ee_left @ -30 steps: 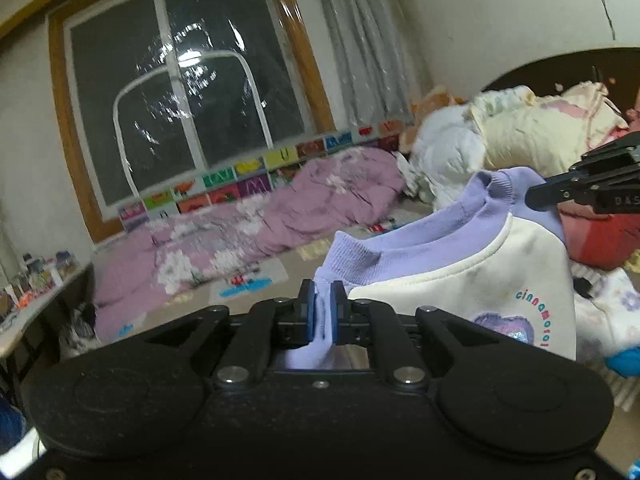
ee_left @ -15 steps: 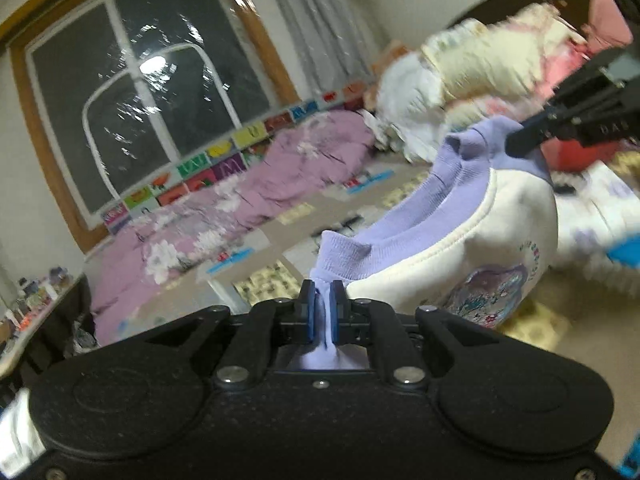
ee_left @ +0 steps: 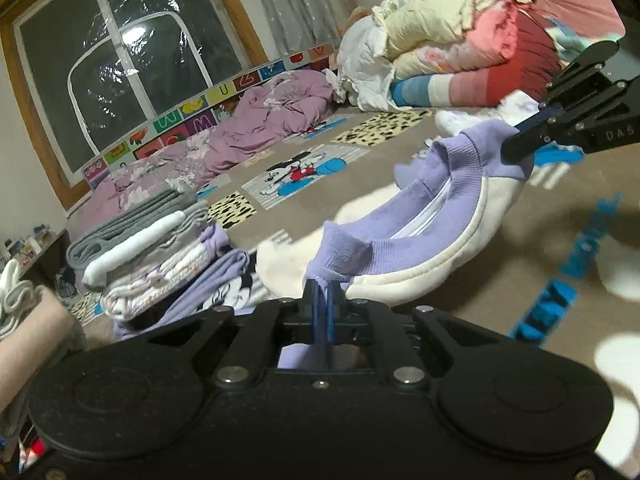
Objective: Fold clothes
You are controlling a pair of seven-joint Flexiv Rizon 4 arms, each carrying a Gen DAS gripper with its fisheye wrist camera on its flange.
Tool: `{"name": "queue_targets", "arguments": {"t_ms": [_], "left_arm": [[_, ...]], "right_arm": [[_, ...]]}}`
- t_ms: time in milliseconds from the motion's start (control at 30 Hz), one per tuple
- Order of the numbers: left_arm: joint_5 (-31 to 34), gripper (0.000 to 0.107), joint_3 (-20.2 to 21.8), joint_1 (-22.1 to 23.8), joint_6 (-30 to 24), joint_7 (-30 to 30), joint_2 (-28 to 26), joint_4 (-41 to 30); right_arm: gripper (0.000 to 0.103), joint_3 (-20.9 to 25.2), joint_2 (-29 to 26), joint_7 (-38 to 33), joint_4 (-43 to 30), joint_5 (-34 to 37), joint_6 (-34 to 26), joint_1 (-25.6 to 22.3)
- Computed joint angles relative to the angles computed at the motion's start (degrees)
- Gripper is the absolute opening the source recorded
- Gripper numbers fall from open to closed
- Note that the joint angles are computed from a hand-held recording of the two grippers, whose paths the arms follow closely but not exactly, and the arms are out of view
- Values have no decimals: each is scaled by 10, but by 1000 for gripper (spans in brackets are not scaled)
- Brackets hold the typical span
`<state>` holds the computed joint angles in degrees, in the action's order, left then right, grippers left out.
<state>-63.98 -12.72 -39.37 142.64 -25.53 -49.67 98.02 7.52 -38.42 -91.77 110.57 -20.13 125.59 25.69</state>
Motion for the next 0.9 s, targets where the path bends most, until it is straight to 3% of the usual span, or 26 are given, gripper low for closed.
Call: {"name": "queue_targets", "arguments": {"t_ms": [400,467,533,667,733,767,900], "left_arm": [[-5,0,-16,-54,59,-14,-26,91],[-19,0,-28,-55,46,-14,-23,103],[-19,0,-42,-44,24,-57,-5,128],[12,9,-53,-23,-13,-202,33,185],[93,25,-71,28,-25,-362,53,230],[145,27,-86,63,-24,-449,59,250],[315,45,-152,193,-4,-722,41,283]], "right_arm": [[5,-38,18,-175,156,157,81,118],[5,-47,16,-212,170,187,84,142],[5,-61,13,-248,179,226,80,171],[11,-61,26,-282,204,264,62,190],[21,-32,41,-257,217,248,53,161],[28,-13,48,-244,223,239,48,141],[50,98,46,-22,221,135,51,-10]]}}
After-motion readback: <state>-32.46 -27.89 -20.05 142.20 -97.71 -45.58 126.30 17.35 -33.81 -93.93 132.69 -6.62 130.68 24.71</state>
